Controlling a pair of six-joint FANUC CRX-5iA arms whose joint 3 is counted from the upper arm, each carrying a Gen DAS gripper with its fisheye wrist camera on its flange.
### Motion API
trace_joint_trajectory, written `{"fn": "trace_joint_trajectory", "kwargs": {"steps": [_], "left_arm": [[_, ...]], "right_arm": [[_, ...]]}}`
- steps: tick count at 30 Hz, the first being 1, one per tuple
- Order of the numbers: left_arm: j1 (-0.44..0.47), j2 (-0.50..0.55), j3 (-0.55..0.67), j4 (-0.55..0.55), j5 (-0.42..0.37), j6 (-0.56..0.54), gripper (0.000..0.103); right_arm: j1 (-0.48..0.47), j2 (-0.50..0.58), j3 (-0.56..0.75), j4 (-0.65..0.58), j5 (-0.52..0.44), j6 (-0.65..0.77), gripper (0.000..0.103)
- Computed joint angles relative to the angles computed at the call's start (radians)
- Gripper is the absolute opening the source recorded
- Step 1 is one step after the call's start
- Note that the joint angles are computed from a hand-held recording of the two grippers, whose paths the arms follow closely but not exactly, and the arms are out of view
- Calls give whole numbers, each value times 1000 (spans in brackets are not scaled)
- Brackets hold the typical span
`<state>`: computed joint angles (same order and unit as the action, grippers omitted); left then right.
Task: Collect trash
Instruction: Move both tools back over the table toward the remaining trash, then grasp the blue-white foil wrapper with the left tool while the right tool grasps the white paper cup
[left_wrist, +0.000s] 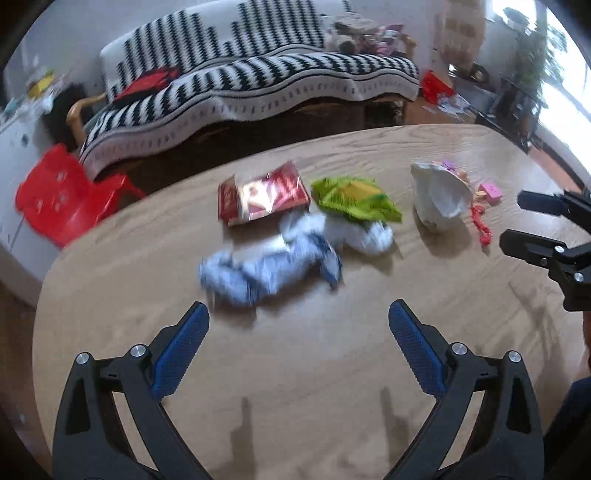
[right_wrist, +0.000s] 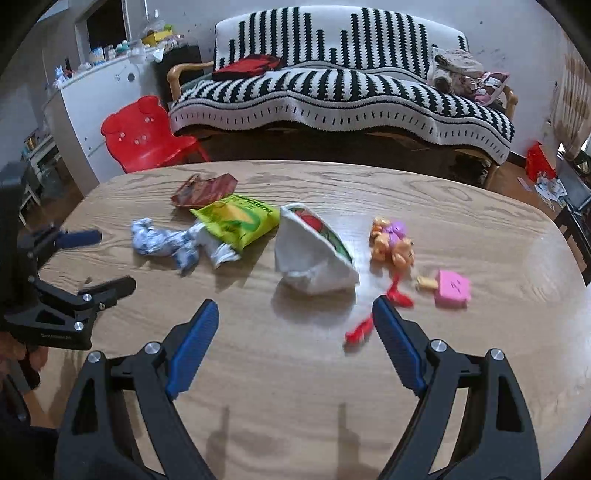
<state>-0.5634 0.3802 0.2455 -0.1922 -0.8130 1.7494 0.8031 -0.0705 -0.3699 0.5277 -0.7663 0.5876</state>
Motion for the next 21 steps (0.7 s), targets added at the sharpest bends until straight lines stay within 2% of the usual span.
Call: {"fn": "trace_joint_trajectory", "kwargs": {"steps": [4,8,10,12,14,16,17,18,19,20,21], "left_arm": [[18,67,78,-14,-24,-45,95],[44,105,90,66,-10,-162,95],[47,118,88,83,0,-200,95],[47,127,84,83,10,-211,95],[37,135,91,38,5,-177,95],[23,131,90,-10,3,-140,94],[17,126,87,-26,3,-124,87],[11,124,87,-41,-1,-112,74],[3,124,95,-58,-19,-97,68],[-2,121,96,-69,-27,-85,57],[-5,117,94,-70,-32,-76,43]], "right_arm": [[-41,75,49,-18,20,55,82],[-61,141,81,4,9,80,83],[-76,170,103,-30,7,119,83],[-88,187,113,-50,11,129,83],[-93,195,113,-60,12,137,82],[-85,199,106,-43,10,135,68],[-81,201,106,-38,3,138,58],[-74,200,100,-22,1,133,43],[-70,196,94,-18,4,134,33],[-68,195,93,-20,2,136,20],[-66,193,94,-29,2,140,13]]}}
